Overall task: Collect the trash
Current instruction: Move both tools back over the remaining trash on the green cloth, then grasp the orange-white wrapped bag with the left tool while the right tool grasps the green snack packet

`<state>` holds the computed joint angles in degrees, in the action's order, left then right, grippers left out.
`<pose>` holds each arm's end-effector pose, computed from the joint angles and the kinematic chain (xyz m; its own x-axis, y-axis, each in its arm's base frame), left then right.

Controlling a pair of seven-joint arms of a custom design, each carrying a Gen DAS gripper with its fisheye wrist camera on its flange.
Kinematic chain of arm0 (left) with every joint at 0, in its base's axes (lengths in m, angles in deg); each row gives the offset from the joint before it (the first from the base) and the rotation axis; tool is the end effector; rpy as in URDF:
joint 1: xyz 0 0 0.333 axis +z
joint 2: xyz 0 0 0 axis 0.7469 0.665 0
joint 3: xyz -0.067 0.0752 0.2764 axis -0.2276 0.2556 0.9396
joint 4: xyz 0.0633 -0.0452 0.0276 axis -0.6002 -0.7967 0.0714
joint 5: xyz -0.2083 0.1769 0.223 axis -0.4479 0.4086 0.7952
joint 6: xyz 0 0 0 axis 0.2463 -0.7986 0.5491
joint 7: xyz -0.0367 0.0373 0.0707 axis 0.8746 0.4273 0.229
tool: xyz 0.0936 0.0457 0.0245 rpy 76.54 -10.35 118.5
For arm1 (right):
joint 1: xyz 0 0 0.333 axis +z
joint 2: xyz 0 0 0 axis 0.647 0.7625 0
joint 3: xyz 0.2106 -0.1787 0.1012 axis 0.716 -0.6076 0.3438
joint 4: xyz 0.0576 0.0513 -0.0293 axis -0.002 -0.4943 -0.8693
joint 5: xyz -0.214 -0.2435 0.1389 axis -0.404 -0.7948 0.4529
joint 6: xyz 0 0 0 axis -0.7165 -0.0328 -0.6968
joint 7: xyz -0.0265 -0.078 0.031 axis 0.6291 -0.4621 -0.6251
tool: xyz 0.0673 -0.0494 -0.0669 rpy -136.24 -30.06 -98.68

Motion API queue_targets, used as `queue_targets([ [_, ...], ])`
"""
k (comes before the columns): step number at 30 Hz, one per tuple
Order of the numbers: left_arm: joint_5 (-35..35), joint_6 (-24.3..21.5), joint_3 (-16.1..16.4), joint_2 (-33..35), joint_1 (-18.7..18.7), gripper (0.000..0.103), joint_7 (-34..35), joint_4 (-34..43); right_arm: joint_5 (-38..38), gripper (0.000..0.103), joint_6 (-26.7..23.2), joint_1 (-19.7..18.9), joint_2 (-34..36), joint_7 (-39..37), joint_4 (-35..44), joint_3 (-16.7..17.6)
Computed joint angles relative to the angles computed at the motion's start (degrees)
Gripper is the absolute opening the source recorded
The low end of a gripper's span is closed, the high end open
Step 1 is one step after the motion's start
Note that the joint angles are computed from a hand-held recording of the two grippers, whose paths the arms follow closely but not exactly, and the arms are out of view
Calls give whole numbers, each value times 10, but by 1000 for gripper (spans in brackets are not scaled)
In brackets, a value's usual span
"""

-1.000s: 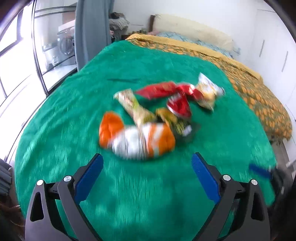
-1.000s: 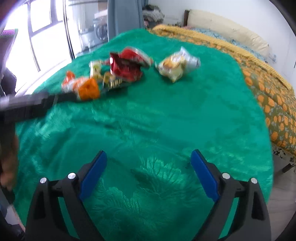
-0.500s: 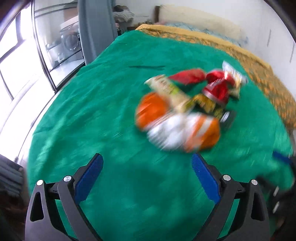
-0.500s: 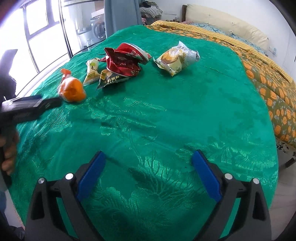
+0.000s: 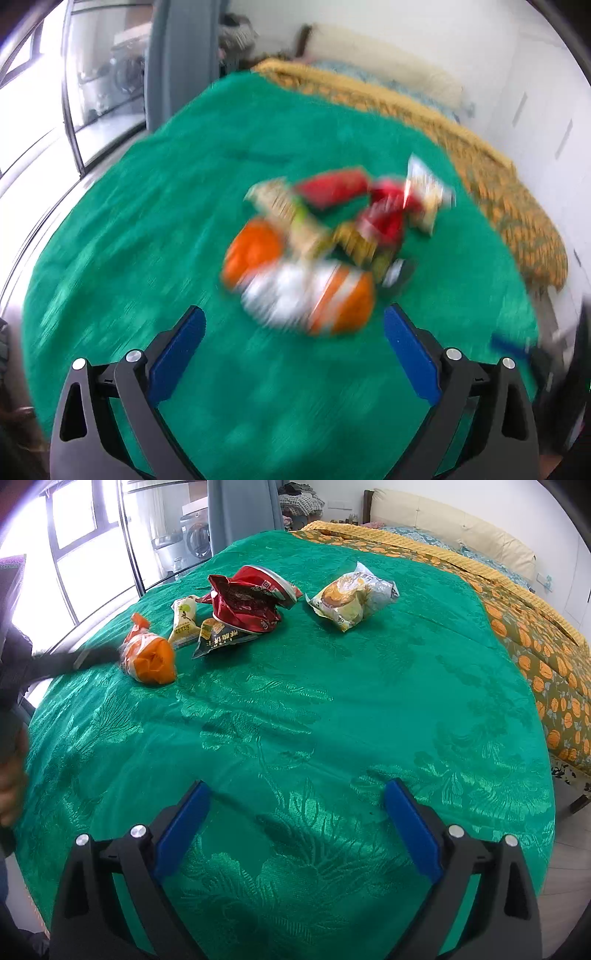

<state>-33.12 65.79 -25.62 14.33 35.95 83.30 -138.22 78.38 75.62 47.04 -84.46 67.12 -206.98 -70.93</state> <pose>0.4721 -0.2492 0.5308 0.0492 -0.9837 0.1727 -0.7439 -0.1514 -0.6509 0.4688 0.0116 0.4761 0.3242 -0.9447 -0.0502 -0.7666 -0.2312 -0.5990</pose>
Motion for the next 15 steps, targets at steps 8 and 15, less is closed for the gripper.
queue_targets([
  [8, 148, -172, -1, 116, -43, 97, -86, 153, 4, 93, 0, 1, -1, 0, -1, -1],
  [15, 59, -96, 16, -14, -12, 97, 37, -5, 7, 93, 0, 0, 0, 0, 0, -1],
])
